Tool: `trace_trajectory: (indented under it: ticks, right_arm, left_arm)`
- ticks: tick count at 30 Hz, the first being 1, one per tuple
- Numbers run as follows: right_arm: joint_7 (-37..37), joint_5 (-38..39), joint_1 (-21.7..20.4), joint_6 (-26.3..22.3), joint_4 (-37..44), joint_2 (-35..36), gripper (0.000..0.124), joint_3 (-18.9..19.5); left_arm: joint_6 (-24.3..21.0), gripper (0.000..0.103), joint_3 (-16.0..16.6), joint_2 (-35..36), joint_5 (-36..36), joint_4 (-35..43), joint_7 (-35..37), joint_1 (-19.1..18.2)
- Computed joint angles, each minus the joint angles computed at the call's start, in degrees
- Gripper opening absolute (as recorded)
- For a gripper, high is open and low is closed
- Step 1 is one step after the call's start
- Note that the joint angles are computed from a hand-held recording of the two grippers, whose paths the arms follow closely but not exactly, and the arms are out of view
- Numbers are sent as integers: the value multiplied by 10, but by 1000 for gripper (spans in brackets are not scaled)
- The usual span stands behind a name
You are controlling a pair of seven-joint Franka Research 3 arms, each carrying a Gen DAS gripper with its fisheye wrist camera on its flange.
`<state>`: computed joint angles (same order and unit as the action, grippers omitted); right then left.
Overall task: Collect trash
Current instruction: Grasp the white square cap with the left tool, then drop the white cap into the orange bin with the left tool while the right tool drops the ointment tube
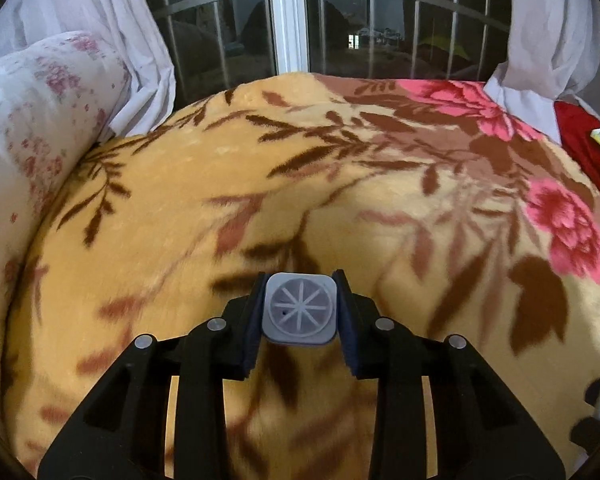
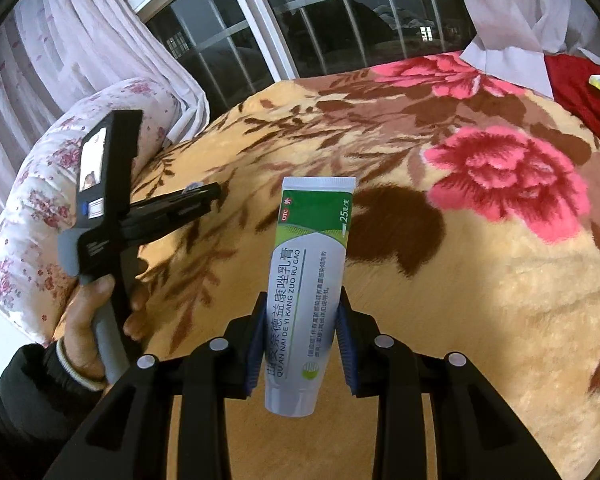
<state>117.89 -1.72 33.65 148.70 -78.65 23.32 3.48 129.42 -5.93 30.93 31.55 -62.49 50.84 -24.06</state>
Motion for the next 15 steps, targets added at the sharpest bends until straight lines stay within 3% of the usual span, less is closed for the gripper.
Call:
trace_trajectory:
  ticks: [7, 15]
  right_arm:
    - [-1, 5, 8, 43, -100, -71, 32, 18]
    - [31, -18, 20, 97, -251, -174, 32, 49]
  left_arm:
    - [59, 32, -35, -179, 1, -242, -72, 15]
    - [86, 32, -92, -353, 9, -451, -134, 33]
